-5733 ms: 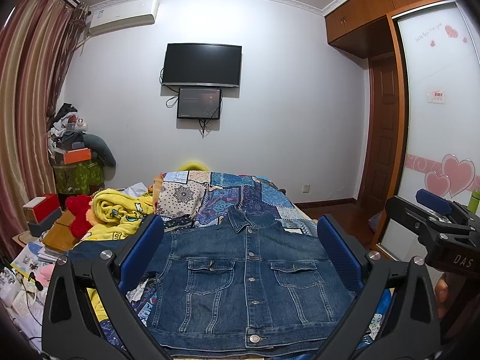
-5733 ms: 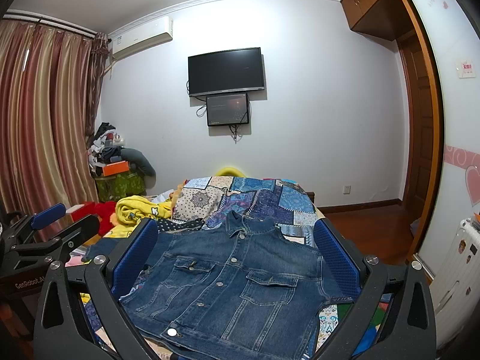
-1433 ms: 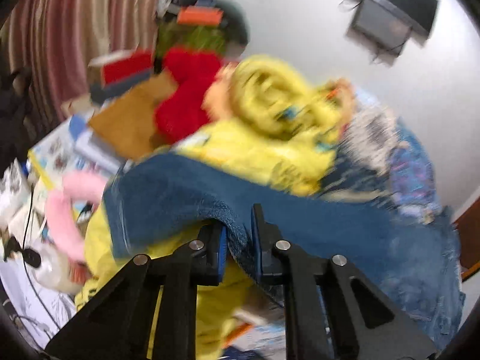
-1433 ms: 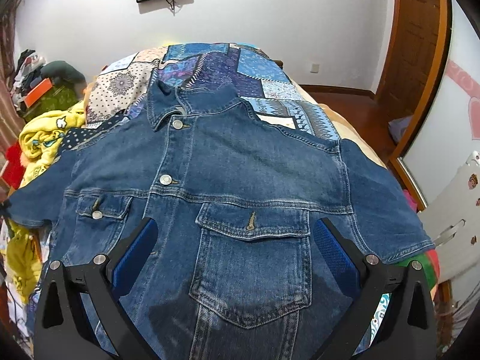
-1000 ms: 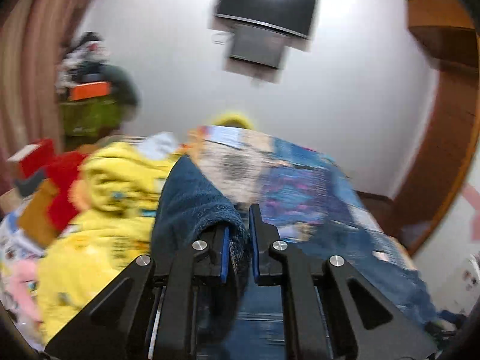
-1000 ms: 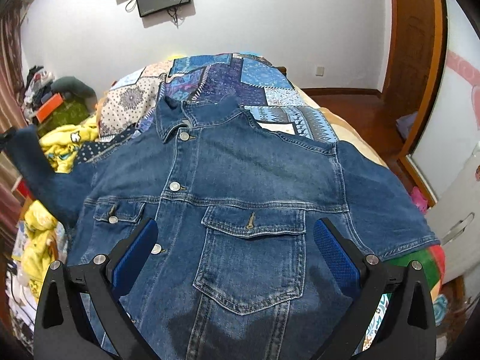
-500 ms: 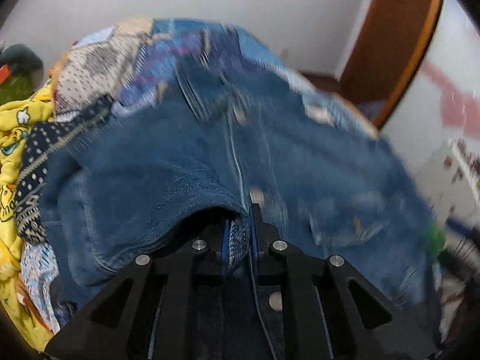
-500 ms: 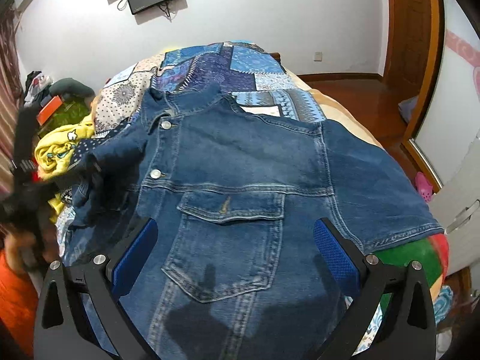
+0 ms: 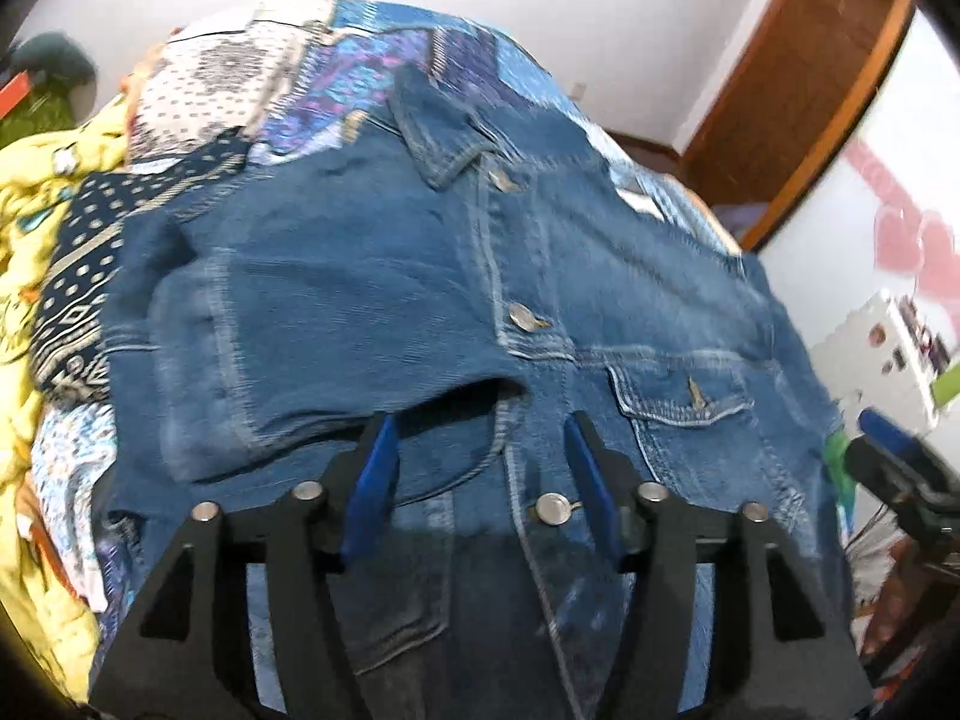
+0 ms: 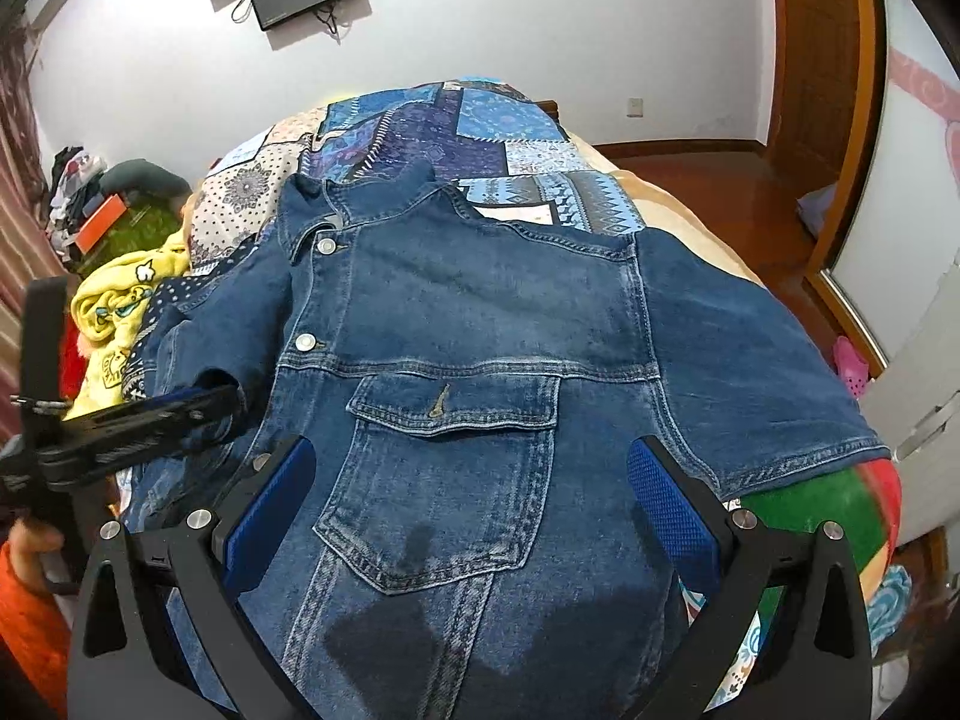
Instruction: Fold large clothes
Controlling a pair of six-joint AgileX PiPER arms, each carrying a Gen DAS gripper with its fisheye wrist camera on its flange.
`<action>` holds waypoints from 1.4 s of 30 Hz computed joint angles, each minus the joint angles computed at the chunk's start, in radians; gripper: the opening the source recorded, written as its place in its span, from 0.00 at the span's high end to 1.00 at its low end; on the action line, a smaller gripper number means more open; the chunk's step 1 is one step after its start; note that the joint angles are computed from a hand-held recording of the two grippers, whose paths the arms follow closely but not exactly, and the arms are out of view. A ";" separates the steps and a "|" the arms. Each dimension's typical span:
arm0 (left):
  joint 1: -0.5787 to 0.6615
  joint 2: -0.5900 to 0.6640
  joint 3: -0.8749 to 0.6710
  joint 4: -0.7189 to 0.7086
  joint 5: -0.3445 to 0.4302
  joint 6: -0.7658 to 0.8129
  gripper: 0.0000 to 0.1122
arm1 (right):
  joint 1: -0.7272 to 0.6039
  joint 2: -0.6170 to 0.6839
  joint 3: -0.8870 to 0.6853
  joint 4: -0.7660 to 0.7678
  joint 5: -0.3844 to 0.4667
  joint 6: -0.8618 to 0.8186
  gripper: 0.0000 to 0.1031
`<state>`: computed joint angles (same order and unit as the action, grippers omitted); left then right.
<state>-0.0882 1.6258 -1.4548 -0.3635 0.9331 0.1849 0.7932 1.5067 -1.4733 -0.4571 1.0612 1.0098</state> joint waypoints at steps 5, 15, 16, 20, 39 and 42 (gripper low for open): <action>0.163 -0.039 0.038 -0.136 -0.010 0.041 0.33 | 0.003 0.007 -0.001 -0.002 0.000 0.002 0.00; 0.428 0.147 0.039 -0.507 0.130 0.085 0.32 | -0.031 0.025 0.018 0.032 -0.019 -0.018 0.00; 0.431 0.162 0.035 -0.521 0.135 0.085 0.32 | -0.039 0.027 0.020 0.039 -0.022 -0.023 0.00; 0.447 0.223 0.022 -0.567 0.171 0.052 0.32 | -0.051 0.027 0.026 0.048 -0.026 -0.023 0.00; 0.231 0.124 -0.124 -0.117 -0.028 -0.108 0.91 | -0.023 0.029 -0.019 0.035 0.001 -0.044 0.00; 0.176 0.091 -0.194 -0.061 -0.049 -0.124 0.93 | -0.014 0.019 -0.019 0.028 0.003 -0.038 0.00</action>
